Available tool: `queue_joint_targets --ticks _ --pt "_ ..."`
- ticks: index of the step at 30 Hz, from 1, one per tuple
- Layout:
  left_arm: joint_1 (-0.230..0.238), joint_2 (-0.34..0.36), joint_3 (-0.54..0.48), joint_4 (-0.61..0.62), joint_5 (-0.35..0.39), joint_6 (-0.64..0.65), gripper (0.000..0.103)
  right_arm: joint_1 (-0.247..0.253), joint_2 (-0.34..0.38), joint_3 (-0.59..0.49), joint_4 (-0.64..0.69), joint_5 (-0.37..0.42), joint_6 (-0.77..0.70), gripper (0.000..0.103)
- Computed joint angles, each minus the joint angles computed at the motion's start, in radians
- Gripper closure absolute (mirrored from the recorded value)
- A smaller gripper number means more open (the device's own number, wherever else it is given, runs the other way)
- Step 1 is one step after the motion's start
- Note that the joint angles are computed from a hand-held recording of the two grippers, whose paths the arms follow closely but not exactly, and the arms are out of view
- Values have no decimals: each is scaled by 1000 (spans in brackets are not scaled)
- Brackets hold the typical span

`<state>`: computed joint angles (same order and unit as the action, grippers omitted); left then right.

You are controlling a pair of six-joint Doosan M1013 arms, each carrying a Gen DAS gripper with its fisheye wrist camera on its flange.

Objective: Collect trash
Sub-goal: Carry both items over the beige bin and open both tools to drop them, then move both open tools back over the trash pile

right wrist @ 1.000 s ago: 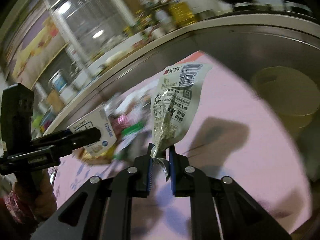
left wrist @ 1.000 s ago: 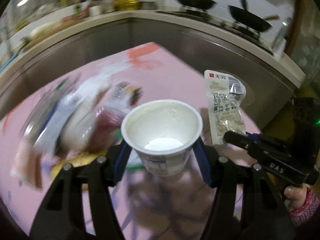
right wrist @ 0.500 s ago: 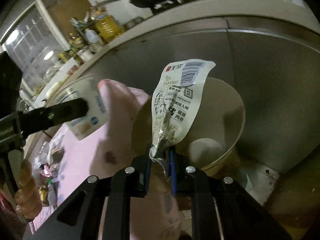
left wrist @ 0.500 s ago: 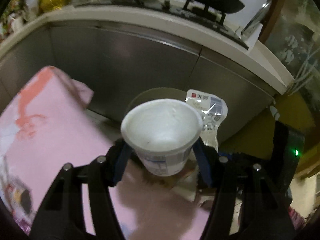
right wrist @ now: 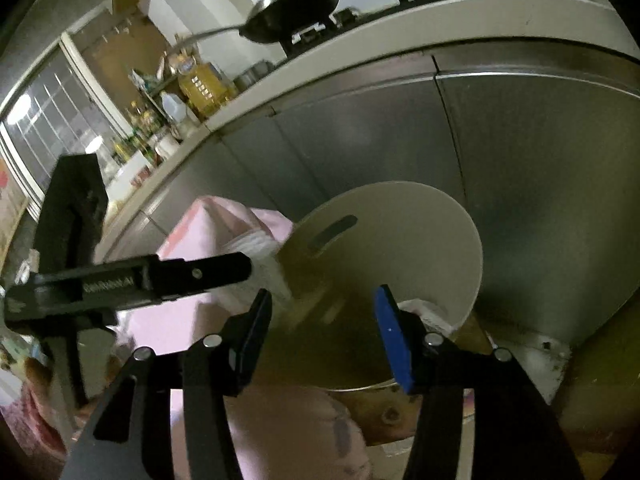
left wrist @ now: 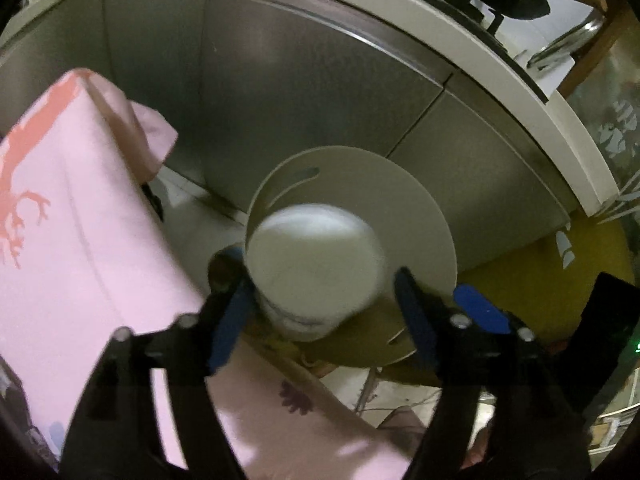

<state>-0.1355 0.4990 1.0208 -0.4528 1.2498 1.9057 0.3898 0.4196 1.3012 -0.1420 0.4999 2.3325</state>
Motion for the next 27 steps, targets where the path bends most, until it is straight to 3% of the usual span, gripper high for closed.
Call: queue_joint_targets --ticks 2,8,11,14,17,20,24,27 --pt "0 -6 4 -6 -13 3 24 5 -2 -6 -13 -12 15 51" --pt "0 -37 26 -23 -24 9 24 21 -47 39 -114 -59 137 51" --pt "20 -83 68 -45 -41 39 24 31 -70 65 -173 -78 205 51" --pt "56 -156 151 -84 -86 93 24 43 -85 81 -140 -119 188 51" --pt "105 -244 261 -97 -151 146 24 63 -77 69 -78 -143 117 51" --pt "172 -324 364 -112 -195 201 24 84 -60 51 71 -144 -35 51" --pt "302 -420 484 -128 -238 244 24 118 -26 7 275 -109 -242 51" --pt "406 -461 535 -138 -238 259 24 140 -4 -27 356 -79 -323 51"
